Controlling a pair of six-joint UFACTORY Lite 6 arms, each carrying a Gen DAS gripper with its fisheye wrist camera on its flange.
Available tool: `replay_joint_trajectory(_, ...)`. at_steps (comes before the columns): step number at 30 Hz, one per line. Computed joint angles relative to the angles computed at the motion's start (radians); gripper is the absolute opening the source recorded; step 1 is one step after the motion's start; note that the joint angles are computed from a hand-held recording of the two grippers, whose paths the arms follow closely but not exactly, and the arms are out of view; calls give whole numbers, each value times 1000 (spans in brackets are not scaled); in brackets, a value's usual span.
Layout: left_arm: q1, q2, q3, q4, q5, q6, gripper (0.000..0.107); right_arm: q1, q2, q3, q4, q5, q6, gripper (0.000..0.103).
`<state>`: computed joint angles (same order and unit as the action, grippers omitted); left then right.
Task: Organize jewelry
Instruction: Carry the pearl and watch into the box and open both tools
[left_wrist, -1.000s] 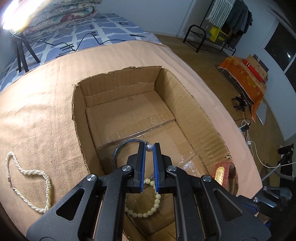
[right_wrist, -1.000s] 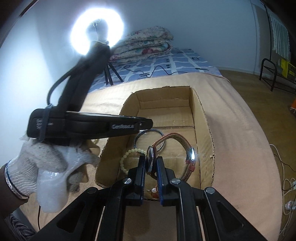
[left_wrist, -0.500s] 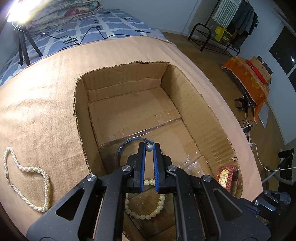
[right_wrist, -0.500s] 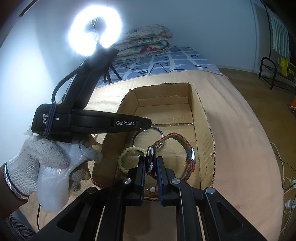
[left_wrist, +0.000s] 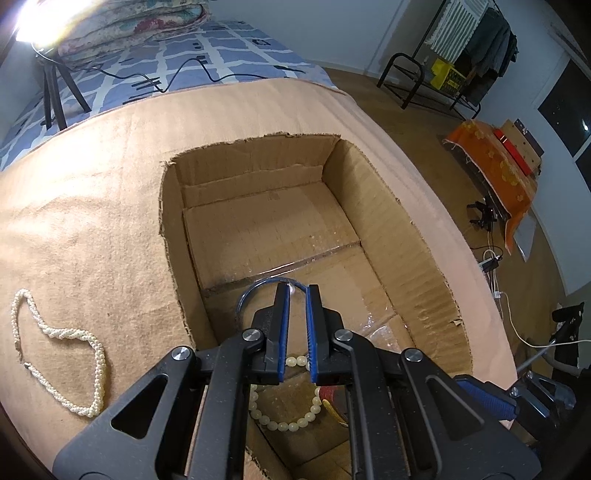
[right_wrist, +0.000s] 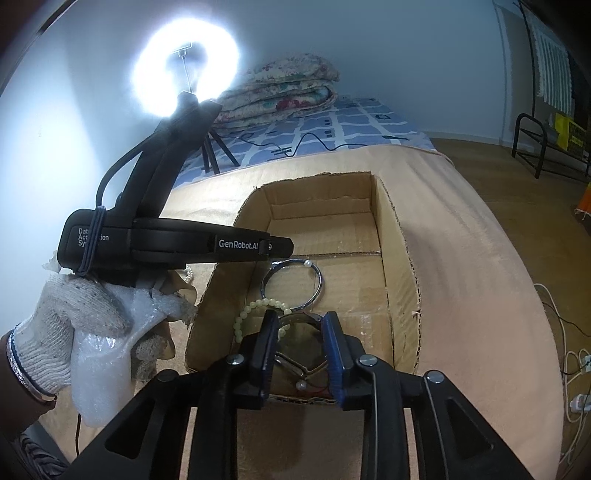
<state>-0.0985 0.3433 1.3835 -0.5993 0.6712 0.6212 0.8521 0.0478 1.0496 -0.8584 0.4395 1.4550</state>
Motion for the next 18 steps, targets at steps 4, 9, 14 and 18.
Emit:
replay_joint_trajectory(4,23,-32,-15,-12,17,15,6,10,-9,3,-15,12,15,28)
replay_joint_trajectory(9,76,-78,-21,-26,55,46,6,28,-8,23,-28,27,24,28)
replay_joint_trajectory(14,155,-123,-14,-33,103,84,6,57,1,58,-34,49,23,28)
replay_joint_trajectory(18,224,-168,-13,-43,139,118,6,82,9,88,-42,68,21,28)
